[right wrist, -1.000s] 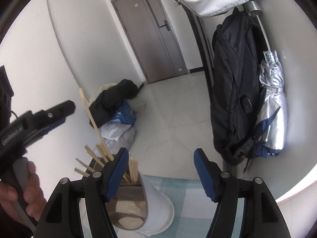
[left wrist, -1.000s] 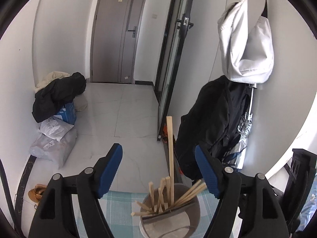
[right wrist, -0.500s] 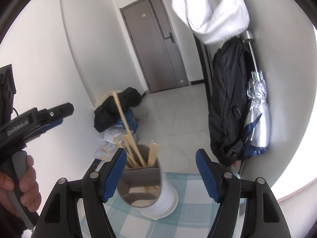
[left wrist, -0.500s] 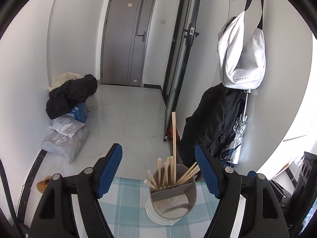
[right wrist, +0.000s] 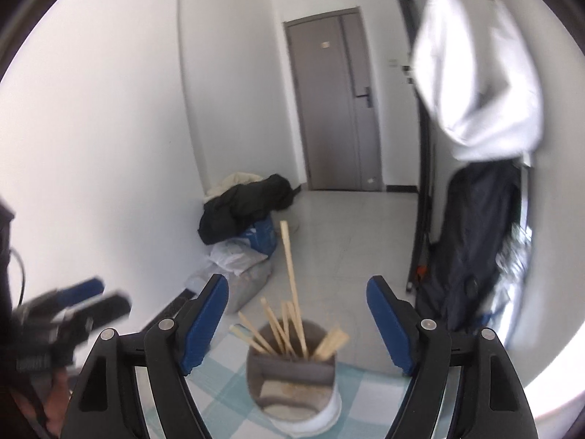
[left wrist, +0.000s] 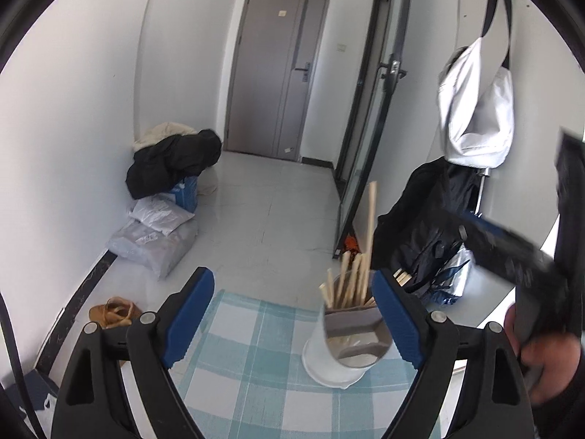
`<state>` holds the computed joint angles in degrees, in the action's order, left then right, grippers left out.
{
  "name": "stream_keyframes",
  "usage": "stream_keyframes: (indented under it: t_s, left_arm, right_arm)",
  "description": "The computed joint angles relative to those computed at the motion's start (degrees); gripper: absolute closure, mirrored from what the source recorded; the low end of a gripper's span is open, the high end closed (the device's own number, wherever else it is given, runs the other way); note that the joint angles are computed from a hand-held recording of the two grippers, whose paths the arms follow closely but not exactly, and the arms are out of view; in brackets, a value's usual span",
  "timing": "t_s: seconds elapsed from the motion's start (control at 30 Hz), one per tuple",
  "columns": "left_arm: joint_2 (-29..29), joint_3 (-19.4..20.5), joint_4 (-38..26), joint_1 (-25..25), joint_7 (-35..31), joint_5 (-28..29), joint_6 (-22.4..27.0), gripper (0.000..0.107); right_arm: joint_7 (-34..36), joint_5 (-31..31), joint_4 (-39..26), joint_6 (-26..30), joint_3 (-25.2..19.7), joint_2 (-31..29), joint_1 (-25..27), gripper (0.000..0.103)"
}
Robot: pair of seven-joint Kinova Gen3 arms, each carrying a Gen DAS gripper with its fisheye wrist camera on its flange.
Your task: Organize utensils
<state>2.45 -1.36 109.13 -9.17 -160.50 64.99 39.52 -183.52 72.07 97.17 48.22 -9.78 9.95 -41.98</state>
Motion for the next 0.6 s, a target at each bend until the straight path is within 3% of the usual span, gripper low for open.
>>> stream_keyframes:
  t_s: [0.13,0.23,0.3,0.33,0.43,0.5,0.6]
  left_arm:
    - [2.82,0.64,0.13,0.17,1.96,-0.54,-3.17,0.022]
    - [5.14,1.48,-0.44,-0.53,3.33,-2.12,-4.17,0.022]
    - [5.87,2.26,-0.02,-1.37,1.24,-0.95,-5.12,0.022]
    - [6.23,2.44,0.02,-1.24,0.72,-0.67,-6.08,0.022]
    - [7.32,3.16,-1.06,-2.40,2.02,-1.20,-4.74,0.022]
    - [7.63,3.72,-0.87,-3.15,0.38,0.48,-4.72,0.022]
    - [7.55,4.01,-0.09,-3.46,-2.37,2.21,-4.97,0.022]
  right_arm:
    - [9.32,-3.22,-9.01,-2.21,-6.71,6.72,9.91,0.029]
    - [16.31,-5.56,-16.52,1.83,-14.67,12.26,16.97,0.043]
    - [20.97,-7.72,-20.25,2.77,-16.77,14.81,19.20,0.050]
    - [23.30,-8.99,-21.79,3.30,-16.23,15.66,18.96,0.057]
    - [27.86,-13.45,-24.19,3.31,-9.31,16.94,14.68,0.097]
    - [26.89,-14.21,-21.70,0.47,-4.23,15.81,11.59,0.098]
    - [21.23,-9.75,-15.01,-3.73,0.40,12.87,7.55,0.098]
